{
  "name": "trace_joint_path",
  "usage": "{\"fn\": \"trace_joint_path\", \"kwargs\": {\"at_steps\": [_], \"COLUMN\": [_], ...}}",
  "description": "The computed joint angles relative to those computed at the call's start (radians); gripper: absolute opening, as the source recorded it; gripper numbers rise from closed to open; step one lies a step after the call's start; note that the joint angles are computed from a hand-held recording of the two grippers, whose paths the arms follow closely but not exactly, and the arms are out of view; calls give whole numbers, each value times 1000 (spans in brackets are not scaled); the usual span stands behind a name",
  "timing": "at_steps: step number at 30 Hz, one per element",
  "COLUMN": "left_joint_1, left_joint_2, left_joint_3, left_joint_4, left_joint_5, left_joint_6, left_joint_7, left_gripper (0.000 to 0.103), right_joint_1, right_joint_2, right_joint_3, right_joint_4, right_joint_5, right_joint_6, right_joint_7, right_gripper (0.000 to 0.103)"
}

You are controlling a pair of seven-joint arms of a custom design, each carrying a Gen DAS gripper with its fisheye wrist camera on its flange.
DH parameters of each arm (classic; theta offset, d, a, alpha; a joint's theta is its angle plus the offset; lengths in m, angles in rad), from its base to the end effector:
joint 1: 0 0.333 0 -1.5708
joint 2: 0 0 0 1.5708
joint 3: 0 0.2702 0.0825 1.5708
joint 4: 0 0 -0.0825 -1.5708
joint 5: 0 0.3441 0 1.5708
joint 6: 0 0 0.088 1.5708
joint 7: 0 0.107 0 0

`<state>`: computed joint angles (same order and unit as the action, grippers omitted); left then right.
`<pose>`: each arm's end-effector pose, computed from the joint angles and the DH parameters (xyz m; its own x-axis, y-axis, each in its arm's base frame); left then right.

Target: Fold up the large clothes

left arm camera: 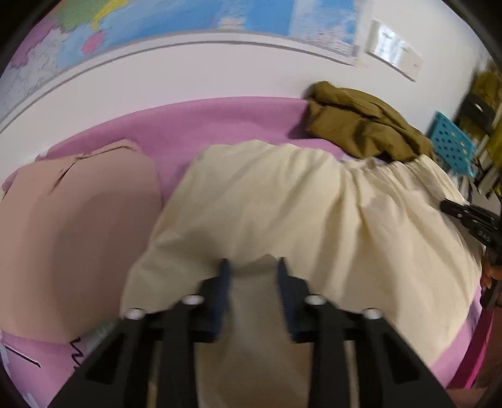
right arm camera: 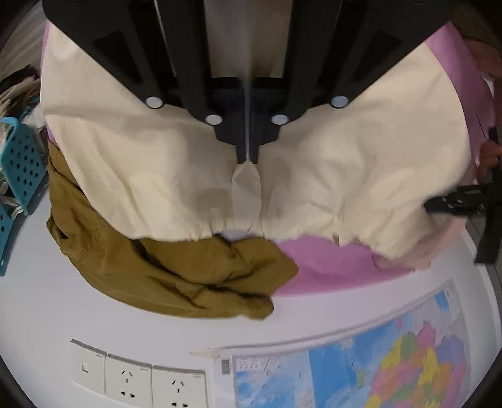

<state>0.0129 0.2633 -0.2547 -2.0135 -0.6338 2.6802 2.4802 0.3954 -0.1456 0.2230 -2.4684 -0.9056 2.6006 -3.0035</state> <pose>0.5729 -0.1162 0.3470 -0.6002 -0.7896 0.1279 -0.7094 0.4516 -0.5411 0.3649 0.2787 0.3509 -0.3181 -0.9436 -0.0918 -0.7495 0.3095 -0.5851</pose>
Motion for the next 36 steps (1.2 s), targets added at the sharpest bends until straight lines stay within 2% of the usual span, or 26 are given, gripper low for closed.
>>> {"fn": "trace_joint_path", "kwargs": {"at_steps": [3, 5, 7, 9, 11, 13, 15, 17, 20, 23, 25, 27, 30, 31, 33, 36], "left_joint_1": [7, 21, 32, 56, 86, 113, 131, 137, 126, 93, 71, 46, 28, 23, 9, -4], "left_joint_2": [70, 97, 113, 119, 107, 71, 11, -72, -135, -171, -169, -147, -121, -123, -141, -178], "left_joint_3": [13, 3, -5, -27, -49, -60, -68, -62, -22, 18, 44, 69, 74, 72, 65, 61], "left_joint_4": [104, 135, 144, 143, 125, 91, 29, -57, -119, -179, -190, -186, -176, -180, -203, -241], "left_joint_5": [22, 12, 3, -38, -101, -173, -284, -393, -452, -466, -468, -436, -415, -411, -410, -435], "left_joint_6": [-81, -83, -73, -75, -80, -103, -94, -57, -72, -19, -6, 3, 31, 48, 102, 143], "left_joint_7": [-81, -78, -75, -43, 15, 82, 194, 322, 383, 396, 402, 361, 331, 324, 323, 349], "left_gripper": [6, 5, 5, 5, 5, 15, 43, 47, 47, 46, 46, 45, 45, 45, 45, 46], "right_joint_1": [-38, -55, -63, -56, -51, -51, -49, -35, -31, -27, -26, -49, -85, -93, -84, -80], "right_joint_2": [-60, -38, 17, 69, 62, 16, -57, -137, -235, -301, -335, -351, -357, -359, -368, -401], "right_joint_3": [18, 14, -16, -43, -50, -44, -19, 8, 50, 92, 106, 115, 133, 143, 160, 200], "right_joint_4": [-14, -1, 8, 8, -13, -46, -90, -136, -203, -265, -314, -361, -400, -403, -388, -361], "right_joint_5": [-175, -232, -225, -143, -161, -216, -260, -225, -178, -103, -49, -26, -1, 3, 35, 28], "right_joint_6": [-4, 3, 65, 100, 122, 133, 117, 79, 56, 22, 17, 48, 74, 82, 50, 25], "right_joint_7": [181, 226, 220, 158, 197, 283, 347, 338, 355, 364, 375, 407, 440, 449, 425, 419], "right_gripper": [2, 2, 2, 4, 4, 19, 36, 38, 39, 39, 36, 26, 21, 21, 30, 36]}}
